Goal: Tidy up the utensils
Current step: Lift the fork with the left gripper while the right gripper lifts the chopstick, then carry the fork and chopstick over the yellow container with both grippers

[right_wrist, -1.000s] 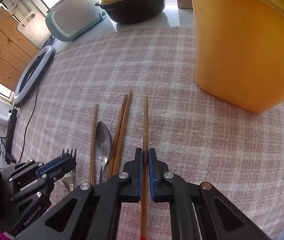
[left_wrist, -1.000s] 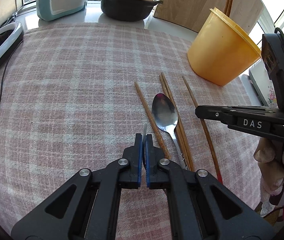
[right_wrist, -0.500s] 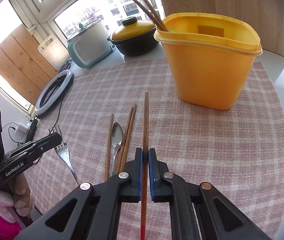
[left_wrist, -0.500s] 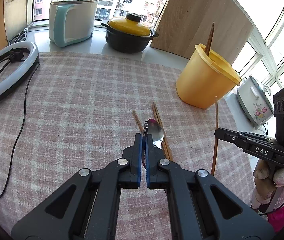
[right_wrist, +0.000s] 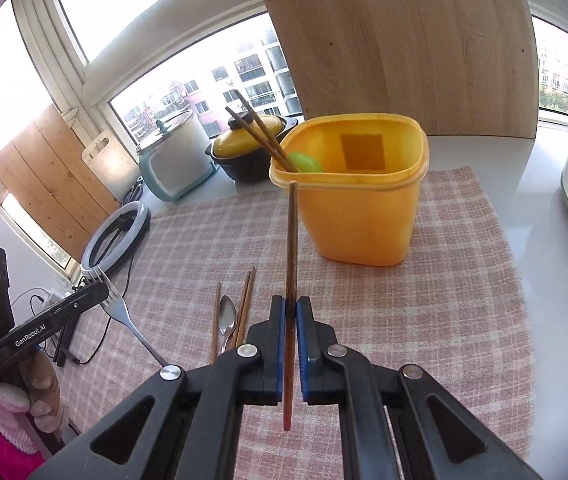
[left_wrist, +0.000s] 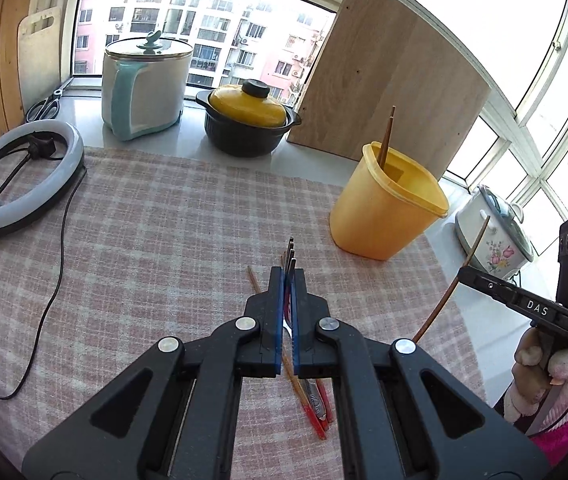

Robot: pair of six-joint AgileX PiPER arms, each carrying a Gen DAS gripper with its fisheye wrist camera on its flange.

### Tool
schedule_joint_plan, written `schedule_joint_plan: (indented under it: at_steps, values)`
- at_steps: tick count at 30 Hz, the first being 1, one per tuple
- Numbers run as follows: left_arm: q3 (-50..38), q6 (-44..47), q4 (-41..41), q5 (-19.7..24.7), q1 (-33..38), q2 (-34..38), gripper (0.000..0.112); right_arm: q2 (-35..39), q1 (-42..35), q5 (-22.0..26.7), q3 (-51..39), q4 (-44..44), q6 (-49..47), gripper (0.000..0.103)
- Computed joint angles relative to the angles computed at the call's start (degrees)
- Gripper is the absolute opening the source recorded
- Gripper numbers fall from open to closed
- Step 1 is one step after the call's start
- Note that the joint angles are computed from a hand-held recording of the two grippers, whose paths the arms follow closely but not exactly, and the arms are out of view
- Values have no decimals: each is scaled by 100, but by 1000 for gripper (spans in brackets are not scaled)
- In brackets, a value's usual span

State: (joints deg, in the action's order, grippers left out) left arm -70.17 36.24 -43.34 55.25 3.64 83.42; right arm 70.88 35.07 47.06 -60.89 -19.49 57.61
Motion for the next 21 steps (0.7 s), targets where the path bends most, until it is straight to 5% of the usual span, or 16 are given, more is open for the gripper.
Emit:
schedule_joint_plan:
  at_steps: [9,21]
  values:
    - [-582,-386,-114,-141,-343,73,0,-506,-52,567,-403,-569,111,3]
    - [-1564,-1328,330,-809,-1187,466,0,-595,-1033,454,-1032,-12,-988,3]
